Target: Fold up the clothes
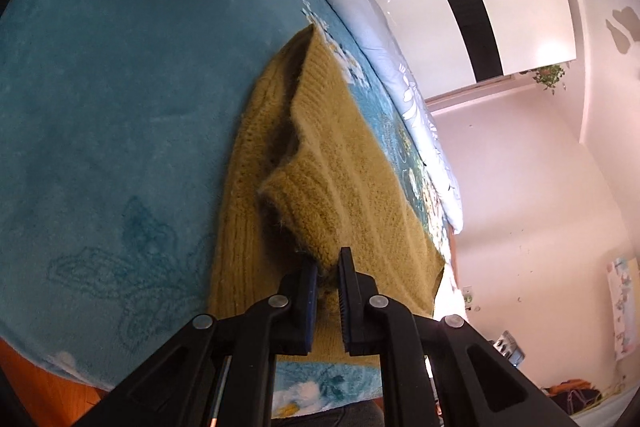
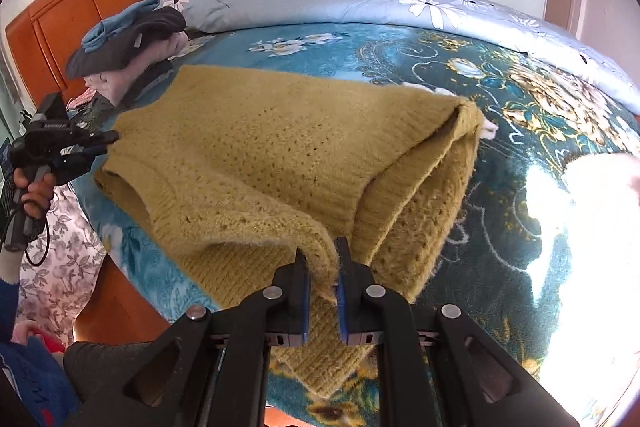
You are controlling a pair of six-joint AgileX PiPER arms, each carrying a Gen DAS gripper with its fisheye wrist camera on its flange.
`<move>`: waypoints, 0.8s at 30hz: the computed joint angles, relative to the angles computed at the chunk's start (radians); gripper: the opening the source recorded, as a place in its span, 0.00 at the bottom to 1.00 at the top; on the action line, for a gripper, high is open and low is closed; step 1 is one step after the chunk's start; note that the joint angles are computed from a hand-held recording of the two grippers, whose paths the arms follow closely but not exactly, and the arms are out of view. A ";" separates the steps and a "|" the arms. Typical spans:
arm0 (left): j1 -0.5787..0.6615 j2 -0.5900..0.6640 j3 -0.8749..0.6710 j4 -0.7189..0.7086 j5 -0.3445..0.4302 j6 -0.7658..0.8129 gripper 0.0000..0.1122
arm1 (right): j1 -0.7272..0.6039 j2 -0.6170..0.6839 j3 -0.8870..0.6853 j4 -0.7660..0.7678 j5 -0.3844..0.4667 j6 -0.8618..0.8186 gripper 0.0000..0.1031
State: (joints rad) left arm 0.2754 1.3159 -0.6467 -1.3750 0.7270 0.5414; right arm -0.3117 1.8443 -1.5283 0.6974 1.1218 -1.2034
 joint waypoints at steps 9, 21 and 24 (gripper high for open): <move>-0.018 0.064 0.018 -0.029 -0.021 0.054 0.09 | 0.006 0.025 0.018 -0.017 -0.032 0.041 0.11; 0.037 0.033 -0.037 0.119 0.043 0.033 0.17 | 0.001 -0.008 0.053 -0.079 -0.064 0.064 0.22; 0.099 -0.003 -0.033 0.149 0.078 0.028 0.26 | -0.026 -0.004 0.045 -0.113 -0.081 0.099 0.24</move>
State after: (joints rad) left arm 0.3747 1.3130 -0.6800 -1.2261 0.8047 0.5691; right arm -0.3373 1.8405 -1.4831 0.5847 1.0408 -1.1043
